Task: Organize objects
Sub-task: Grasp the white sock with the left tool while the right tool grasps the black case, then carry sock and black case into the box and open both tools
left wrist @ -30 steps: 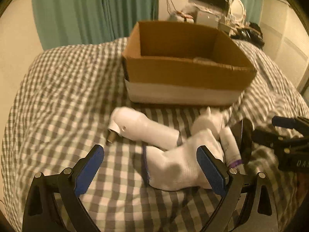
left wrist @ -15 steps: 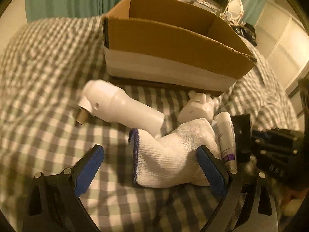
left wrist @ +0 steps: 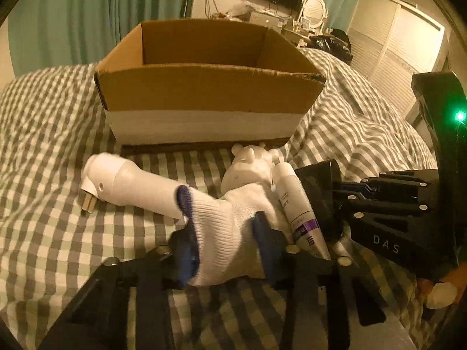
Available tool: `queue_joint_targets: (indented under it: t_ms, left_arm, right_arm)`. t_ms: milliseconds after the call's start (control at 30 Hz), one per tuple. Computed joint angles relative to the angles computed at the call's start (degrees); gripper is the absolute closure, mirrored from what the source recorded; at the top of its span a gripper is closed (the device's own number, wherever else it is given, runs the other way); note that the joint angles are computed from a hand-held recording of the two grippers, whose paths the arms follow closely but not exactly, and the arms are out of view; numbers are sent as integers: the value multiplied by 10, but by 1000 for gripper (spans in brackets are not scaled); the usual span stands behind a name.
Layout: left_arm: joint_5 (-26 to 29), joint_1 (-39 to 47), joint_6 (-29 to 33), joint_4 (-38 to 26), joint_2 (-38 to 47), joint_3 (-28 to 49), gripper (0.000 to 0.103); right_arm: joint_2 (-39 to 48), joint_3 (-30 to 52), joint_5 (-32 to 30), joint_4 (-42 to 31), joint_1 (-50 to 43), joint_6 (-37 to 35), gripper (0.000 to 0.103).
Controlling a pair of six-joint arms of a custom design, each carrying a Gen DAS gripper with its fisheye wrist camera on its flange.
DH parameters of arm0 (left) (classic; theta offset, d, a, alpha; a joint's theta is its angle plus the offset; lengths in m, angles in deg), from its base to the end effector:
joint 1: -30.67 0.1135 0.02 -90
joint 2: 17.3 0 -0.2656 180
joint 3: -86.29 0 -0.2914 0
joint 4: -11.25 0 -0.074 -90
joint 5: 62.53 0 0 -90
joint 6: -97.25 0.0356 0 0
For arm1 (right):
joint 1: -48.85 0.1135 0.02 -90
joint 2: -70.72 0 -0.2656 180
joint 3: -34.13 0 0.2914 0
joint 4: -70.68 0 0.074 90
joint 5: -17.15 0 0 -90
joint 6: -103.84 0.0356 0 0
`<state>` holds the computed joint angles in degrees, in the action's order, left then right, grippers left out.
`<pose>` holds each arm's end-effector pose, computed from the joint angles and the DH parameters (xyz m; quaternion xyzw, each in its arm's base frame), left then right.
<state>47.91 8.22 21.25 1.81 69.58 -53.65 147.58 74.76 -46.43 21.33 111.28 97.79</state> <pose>0.2398 -0.1125 0.0769 0.3434 0.8784 -0.1904 0.2723 0.1079 0.1725 0.0944 0.1903 0.9541 -0.0301 0.2295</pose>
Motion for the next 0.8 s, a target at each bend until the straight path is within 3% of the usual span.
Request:
queue_joint_targets:
  t_ms: [233, 400, 800]
  left_arm:
    - [-33, -6, 4, -1, -86, -42, 81]
    - [-115, -39, -25, 2, -174, -78, 83]
    - [-127, -7, -28, -104, -300, -88, 83]
  right_arm:
    - [-14, 13, 43, -40, 32, 37, 97]
    - [-15, 39, 65, -93, 69, 79, 97]
    - [3, 119, 110, -221, 163, 190, 97]
